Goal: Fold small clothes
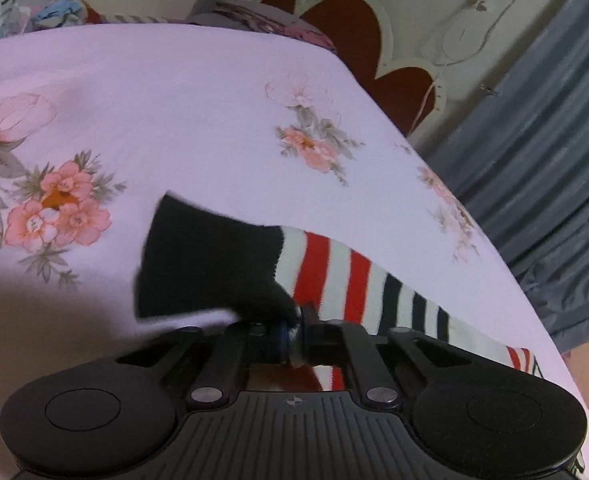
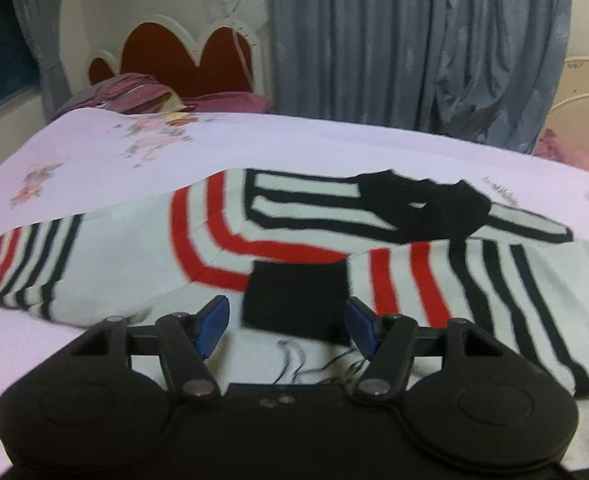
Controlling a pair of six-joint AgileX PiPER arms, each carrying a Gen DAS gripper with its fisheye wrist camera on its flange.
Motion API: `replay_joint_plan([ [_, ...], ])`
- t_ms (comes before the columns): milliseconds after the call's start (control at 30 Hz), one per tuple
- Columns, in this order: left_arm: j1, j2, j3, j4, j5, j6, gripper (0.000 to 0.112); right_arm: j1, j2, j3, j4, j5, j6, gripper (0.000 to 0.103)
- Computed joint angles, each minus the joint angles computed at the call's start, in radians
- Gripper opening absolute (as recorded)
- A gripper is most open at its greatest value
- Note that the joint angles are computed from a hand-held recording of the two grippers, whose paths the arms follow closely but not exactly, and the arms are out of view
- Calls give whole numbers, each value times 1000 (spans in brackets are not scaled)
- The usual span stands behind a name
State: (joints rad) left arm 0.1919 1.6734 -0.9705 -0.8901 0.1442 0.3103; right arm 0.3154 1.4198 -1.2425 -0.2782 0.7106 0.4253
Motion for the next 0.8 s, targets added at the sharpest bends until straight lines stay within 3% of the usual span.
replay_joint_plan([
  [200, -52, -61, -37, -288, 9, 333, 6, -54, 81, 3, 28, 20, -25, 59],
  [367, -207, -66, -154, -321, 52, 425, 6, -105, -1, 39, 137, -21, -88, 59],
  [633, -577, 162, -448, -94, 103, 223, 6, -340, -216, 113, 347, 27, -314, 61],
  [733, -699, 282, -579, 45, 145, 100, 6, -494, -278, 132, 453, 80, -454, 61],
  [800, -760, 353, -666, 222, 191, -62, 6, -594, -288, 135, 520, 114, -548, 61],
])
